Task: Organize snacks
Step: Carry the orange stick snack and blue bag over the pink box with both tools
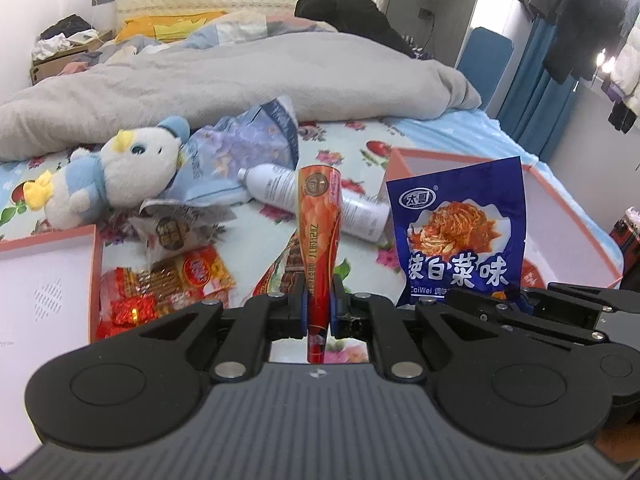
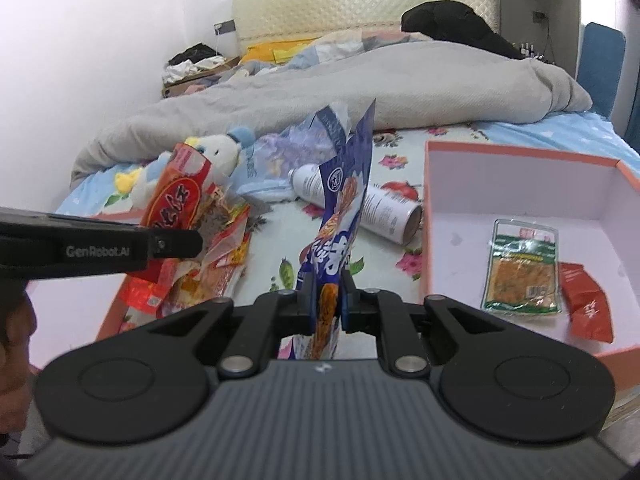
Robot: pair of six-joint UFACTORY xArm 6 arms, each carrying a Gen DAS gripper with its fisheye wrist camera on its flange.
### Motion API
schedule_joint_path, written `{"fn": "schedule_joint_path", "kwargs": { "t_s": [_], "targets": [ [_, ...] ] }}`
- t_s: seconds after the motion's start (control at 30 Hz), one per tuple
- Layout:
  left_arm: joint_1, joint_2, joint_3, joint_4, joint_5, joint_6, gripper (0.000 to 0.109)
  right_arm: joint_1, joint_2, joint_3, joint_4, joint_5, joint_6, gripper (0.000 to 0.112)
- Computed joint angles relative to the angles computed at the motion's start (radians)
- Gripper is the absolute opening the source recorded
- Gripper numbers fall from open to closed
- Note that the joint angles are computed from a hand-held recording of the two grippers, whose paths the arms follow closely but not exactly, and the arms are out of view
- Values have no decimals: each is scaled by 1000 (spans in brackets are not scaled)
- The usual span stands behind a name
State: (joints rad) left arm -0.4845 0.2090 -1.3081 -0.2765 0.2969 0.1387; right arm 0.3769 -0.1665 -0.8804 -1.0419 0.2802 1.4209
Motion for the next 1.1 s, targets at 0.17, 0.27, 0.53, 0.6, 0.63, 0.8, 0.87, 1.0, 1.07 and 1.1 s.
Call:
{"fn": "schedule_joint_path", "kwargs": {
  "t_s": [0.17,0.27,0.53,0.6,0.63,0.8,0.87,1.0,1.07,1.1],
  "targets": [
    [-14,1,-57,36,22,-48,11,-16,-38,-10,18,11,-41,14],
    [-25,8,-99,61,29,-81,11,-33,-58,-21,36,12,-78,14],
    [-55,59,-250,107,65,-139,11,-89,-101,-47,35,5,-119,14],
    [-62,77,-293,113,75,-158,11,-109,-109,-48,38,-7,-125,14],
    [-66,87,-317,118,81,-167,11,-119,-112,-49,40,-12,-132,14],
    [-93,154,-447,146,118,-188,11,-175,-116,-59,77,-40,-193,14],
    [-103,189,-505,151,137,-198,11,-194,-119,-57,94,-49,-217,14],
    [-127,294,-668,161,197,-207,11,-239,-121,-50,114,-62,-245,14],
    [-137,357,-763,159,236,-207,11,-262,-120,-43,124,-66,-257,14],
    [-142,399,-825,158,263,-205,11,-274,-119,-39,131,-67,-265,14]
  ]
}}
